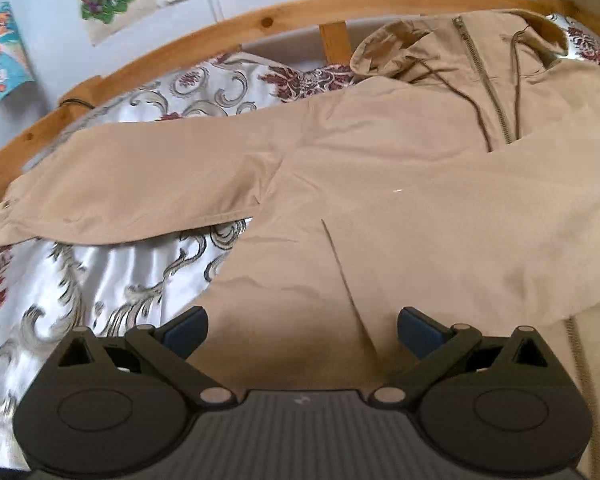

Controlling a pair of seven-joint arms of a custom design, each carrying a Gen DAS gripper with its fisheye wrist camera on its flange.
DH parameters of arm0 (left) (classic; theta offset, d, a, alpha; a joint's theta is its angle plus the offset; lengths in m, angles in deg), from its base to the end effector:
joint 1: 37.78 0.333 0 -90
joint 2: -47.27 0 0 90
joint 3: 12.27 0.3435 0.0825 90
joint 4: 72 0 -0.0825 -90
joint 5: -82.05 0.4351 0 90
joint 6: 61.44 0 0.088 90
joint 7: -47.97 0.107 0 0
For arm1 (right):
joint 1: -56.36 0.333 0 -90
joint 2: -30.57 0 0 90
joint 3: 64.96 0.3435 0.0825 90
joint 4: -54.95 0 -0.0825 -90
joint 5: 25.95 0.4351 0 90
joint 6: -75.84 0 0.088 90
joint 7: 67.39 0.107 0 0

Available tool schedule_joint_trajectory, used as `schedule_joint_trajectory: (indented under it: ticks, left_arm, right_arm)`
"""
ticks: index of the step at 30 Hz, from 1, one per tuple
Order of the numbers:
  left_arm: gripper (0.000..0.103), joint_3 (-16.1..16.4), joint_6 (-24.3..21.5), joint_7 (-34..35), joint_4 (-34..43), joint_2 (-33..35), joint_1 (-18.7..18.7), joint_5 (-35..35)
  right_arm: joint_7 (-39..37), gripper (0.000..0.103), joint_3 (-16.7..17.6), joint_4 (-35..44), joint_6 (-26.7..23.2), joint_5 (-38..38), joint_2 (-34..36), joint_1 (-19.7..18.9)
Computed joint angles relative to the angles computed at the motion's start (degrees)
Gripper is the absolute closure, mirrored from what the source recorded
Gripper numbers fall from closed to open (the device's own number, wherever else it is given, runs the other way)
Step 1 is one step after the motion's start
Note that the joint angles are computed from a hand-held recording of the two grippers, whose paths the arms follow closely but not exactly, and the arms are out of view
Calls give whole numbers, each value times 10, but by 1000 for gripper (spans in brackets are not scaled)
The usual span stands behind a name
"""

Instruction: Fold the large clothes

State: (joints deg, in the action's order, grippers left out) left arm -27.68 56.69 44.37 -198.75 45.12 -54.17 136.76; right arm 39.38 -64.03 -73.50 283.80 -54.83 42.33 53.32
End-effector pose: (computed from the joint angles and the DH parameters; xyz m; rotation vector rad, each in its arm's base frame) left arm 0.5007 -0.2603 0.4020 -2.0295 1.1353 -0.1804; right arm 0.6146 0.0387 0.4019 -1.6815 1.2839 -0.8789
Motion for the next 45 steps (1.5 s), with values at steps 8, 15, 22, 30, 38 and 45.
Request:
schedule_joint_trajectory:
  ticks: [8,15,22,30,38,45]
  left_arm:
    - [1,-22,229,-102,-61,-70,4,-12]
    - [1,-50,13,-46,-6,-60,-7,-39]
    - [0,-34,-92,-41,-106,-178,13,-67]
    - [1,0,-77,-11,-218,-337,105,-22]
    - [3,62,45,-92,-240,-361,247,-19]
    - [18,28,43,-173,-241,-318,326,-45]
  right_arm:
    - [91,1,11,-7,7,-137,-18,-35]
    - [121,1,0,-1,11,-191,-14,-26]
    - [421,1,8,93,54,-481,28,-63]
    - [491,1,-37,99,-8,-568,10,10]
    - [446,1,-55,80,25,-542,17,33]
    - [450,1,-51,86,4,-554,23,38]
